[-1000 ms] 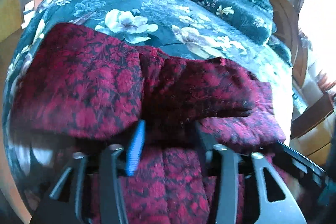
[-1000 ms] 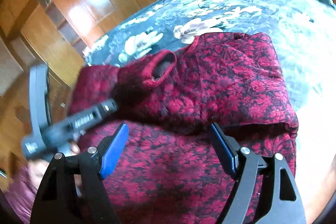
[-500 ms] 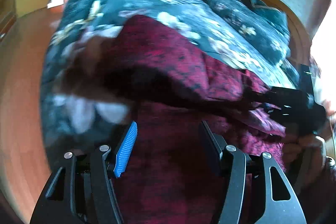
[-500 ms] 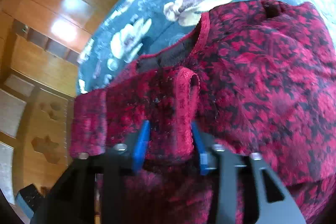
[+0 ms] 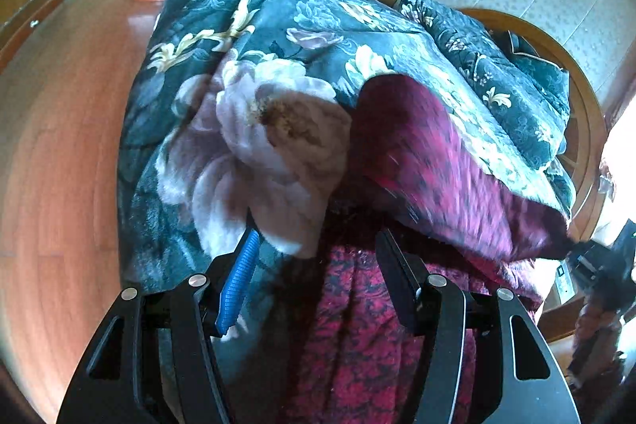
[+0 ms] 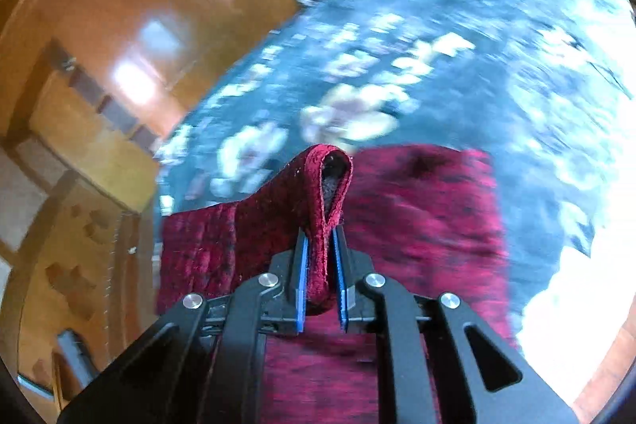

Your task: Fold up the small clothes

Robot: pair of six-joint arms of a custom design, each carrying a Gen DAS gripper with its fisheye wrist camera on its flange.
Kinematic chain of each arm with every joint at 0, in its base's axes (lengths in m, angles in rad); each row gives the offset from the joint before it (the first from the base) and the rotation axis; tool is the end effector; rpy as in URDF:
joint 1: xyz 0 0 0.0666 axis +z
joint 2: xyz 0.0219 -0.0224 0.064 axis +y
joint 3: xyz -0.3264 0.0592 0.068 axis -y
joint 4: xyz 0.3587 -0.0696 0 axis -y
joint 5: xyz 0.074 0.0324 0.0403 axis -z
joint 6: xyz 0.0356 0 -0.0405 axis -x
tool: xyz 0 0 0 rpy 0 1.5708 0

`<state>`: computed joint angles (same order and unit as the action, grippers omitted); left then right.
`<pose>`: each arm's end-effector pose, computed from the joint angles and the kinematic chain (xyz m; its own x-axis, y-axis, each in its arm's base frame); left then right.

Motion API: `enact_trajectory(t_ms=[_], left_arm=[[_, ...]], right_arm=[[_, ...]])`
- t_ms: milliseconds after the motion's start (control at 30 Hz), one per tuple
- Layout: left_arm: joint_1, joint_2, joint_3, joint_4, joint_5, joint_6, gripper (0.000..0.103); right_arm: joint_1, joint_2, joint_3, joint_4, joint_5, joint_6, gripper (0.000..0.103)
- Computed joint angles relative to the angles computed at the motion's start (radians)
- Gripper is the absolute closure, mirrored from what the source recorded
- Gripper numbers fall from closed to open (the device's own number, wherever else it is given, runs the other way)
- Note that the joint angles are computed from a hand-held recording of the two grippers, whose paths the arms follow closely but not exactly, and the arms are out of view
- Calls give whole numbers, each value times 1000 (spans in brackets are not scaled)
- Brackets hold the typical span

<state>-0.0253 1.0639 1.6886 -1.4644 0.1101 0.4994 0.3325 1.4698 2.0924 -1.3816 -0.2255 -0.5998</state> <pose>0.2865 -0.0116 0.5772 -0.7005 -0.4584 -0.5470 -0.2699 0.8797 -0.3916 0.4009 0.1464 0.5964 -0.8031 0.3047 -0.5120 -0.0220 0.8436 0.5366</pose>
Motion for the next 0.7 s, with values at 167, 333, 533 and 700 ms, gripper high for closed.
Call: enact_trajectory(t_ms=[167,333,533,700], left_arm=[[-4,73,74,-13,17,-9,43],[16,210,214,-28,74,-21,30],[71,391,359,-45,262,21,30],[95,463,401,-19,359,49,30]], right_arm=[[-50,-38,-114,-3,1,1,92],[-49,-48,-139,-6,18,22,92],[-44,-40,-130,-34,45,69,89],[-27,-50,-75,-24,158,104,75]])
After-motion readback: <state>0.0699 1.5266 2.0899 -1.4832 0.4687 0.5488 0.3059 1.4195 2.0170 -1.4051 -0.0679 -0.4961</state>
